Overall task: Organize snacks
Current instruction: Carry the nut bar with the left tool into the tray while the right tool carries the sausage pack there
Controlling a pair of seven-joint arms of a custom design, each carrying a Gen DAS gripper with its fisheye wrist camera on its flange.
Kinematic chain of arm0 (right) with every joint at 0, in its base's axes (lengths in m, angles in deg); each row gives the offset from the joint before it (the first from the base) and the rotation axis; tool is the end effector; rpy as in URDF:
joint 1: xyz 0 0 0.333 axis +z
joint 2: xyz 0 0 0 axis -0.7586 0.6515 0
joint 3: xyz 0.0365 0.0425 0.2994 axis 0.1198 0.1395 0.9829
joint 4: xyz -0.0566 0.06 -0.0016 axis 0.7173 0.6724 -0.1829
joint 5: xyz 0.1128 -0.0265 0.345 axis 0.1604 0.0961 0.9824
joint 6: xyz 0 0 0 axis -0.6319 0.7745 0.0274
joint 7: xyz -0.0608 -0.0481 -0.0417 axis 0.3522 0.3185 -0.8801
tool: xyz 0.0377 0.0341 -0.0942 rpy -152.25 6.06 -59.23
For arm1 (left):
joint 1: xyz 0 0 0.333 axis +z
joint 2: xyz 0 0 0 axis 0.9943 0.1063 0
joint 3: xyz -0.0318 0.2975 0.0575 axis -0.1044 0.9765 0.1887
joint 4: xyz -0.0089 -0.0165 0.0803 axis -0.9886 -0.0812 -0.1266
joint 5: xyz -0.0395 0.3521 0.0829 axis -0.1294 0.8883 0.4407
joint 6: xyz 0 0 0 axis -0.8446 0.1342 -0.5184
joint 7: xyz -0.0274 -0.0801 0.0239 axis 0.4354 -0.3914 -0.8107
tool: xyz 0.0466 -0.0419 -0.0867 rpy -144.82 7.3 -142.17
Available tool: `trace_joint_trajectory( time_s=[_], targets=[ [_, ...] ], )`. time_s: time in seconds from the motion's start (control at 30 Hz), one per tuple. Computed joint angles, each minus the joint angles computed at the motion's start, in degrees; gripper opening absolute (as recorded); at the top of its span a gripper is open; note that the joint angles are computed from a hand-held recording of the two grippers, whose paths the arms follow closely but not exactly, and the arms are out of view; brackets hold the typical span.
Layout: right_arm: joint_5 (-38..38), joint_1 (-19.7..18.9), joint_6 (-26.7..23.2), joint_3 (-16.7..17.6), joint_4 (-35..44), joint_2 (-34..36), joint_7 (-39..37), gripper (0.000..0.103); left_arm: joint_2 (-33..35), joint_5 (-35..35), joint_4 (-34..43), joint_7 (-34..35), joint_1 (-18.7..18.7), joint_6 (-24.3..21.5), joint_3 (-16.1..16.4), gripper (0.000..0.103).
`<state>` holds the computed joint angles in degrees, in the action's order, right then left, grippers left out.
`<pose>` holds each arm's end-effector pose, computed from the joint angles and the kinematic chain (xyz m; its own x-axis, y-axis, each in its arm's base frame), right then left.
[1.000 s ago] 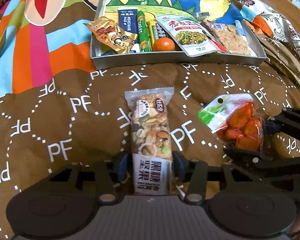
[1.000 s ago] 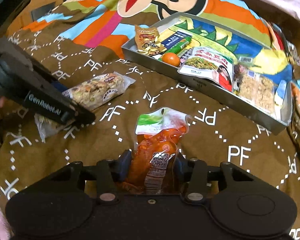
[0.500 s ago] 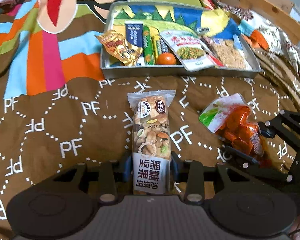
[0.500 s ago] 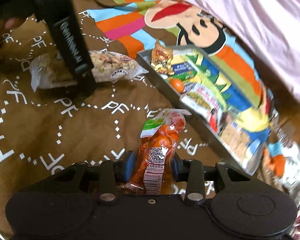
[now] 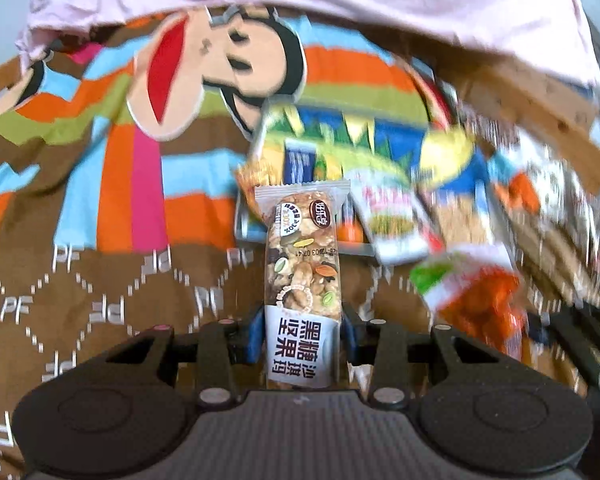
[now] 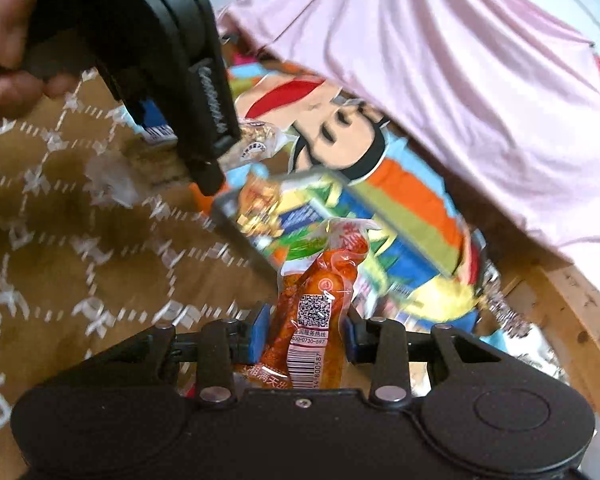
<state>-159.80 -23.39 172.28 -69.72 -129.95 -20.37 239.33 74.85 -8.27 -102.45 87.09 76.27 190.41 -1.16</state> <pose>0.3933 0.3162 0.4928 0.0406 -0.8747 0.4829 -0.5148 -0.4325 -0.7402 0.5314 -0.1428 0.5386 -0.5197 -0.8426 0.1415 -0.6729 0.3016 -0.6754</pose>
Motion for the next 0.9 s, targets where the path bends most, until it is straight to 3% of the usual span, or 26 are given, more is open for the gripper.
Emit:
trace_joint_trajectory(
  time_s=[0.3, 0.5, 0.67, 0.9],
  targets=[
    [-14.9, -3.4, 2.3, -2.2, -0.6, 0.3, 16.1, 0.039, 9.5, -17.6, 8.1, 9.6, -0.9, 13.2, -2.9, 0.042],
    [-23.0, -6.0, 6.8, -5.5, 5.4, 6.4, 24.2, 0.039, 18.2, -22.5, 17.6, 15.4, 0.9, 15.9, -7.3, 0.042],
    [-23.2, -7.6, 13.5, -9.1, 12.9, 13.5, 26.9, 0.039, 25.0, -25.3, 25.5, 20.8, 3.7, 14.7, -11.6, 0.042],
    [-20.8, -8.4, 18.1, -12.7, 19.1, 19.5, 28.2, 0.039, 33.2, -16.5, 34.6, 13.3, 4.0, 7.5, -11.0, 0.042]
  ],
)
